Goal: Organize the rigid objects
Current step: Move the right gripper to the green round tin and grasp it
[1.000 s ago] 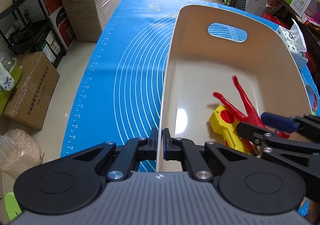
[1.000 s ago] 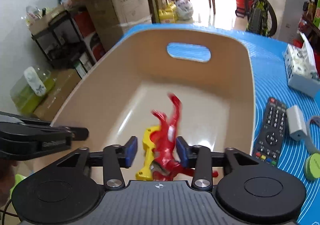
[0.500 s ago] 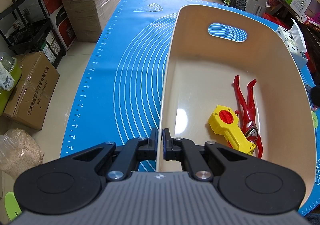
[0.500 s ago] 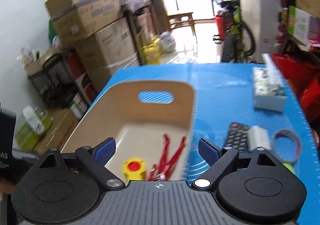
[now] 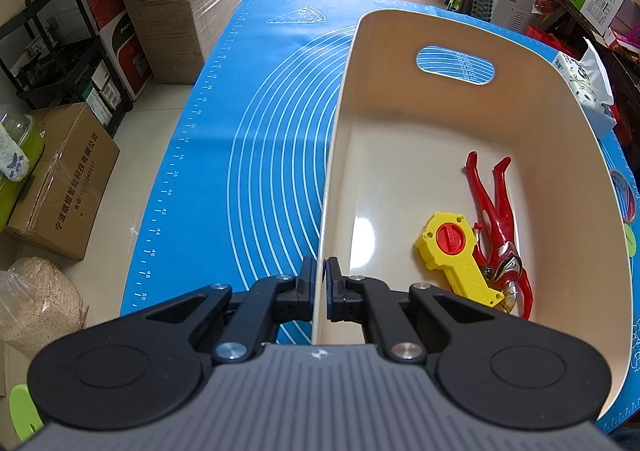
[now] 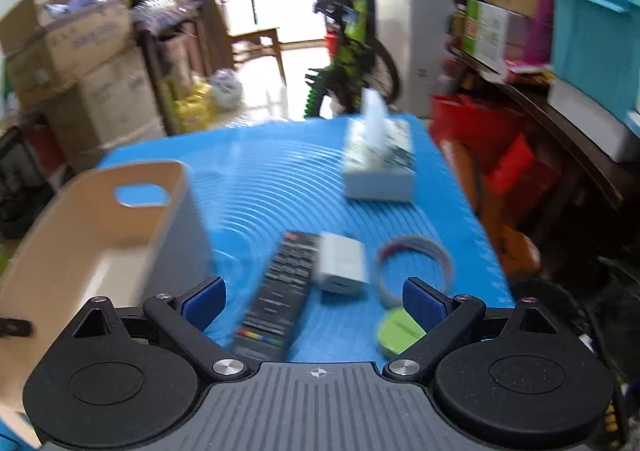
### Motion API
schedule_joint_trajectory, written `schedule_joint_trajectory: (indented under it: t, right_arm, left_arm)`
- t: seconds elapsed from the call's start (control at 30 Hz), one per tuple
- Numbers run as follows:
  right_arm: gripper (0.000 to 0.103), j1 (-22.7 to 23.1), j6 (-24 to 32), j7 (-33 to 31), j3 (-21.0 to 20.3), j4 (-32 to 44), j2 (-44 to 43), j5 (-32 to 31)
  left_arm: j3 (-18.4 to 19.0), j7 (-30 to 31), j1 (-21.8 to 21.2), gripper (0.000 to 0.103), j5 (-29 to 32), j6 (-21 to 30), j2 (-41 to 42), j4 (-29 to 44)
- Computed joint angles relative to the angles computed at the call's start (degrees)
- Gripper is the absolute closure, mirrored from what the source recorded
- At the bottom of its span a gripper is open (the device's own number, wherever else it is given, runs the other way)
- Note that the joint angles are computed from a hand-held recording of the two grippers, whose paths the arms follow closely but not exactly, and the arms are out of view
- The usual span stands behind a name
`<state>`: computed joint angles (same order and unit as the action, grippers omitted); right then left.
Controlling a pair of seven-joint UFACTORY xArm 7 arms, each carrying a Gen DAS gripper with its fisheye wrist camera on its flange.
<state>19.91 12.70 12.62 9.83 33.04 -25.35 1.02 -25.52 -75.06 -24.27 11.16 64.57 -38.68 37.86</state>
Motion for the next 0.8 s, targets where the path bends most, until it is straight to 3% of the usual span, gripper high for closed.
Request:
schedule_joint_trajectory:
  t: [0.33,0.57,0.8]
  right_arm:
    - [0.010,-8.92,-5.25,3.89,2.95,-3.49,6.81,-7.36]
    - [0.012,-16.43,-8.05,13.61,9.10,-2.49,11.96,-16.92]
    - [0.017,-18.68,-9.17,22.11,10.12,-1.15,14.94,-27.14]
  left_arm:
    - [0.03,-0.05,-0.05,0.095,0.06,0.00,0.09,0.05]
    - [-0.01,-0.16,-0.12,0.095,0.04,0.01,-0.05,-0.11]
    - [-0.12,-0.17,-0.10,0.095,0.14,0.09,0.32,-0.04]
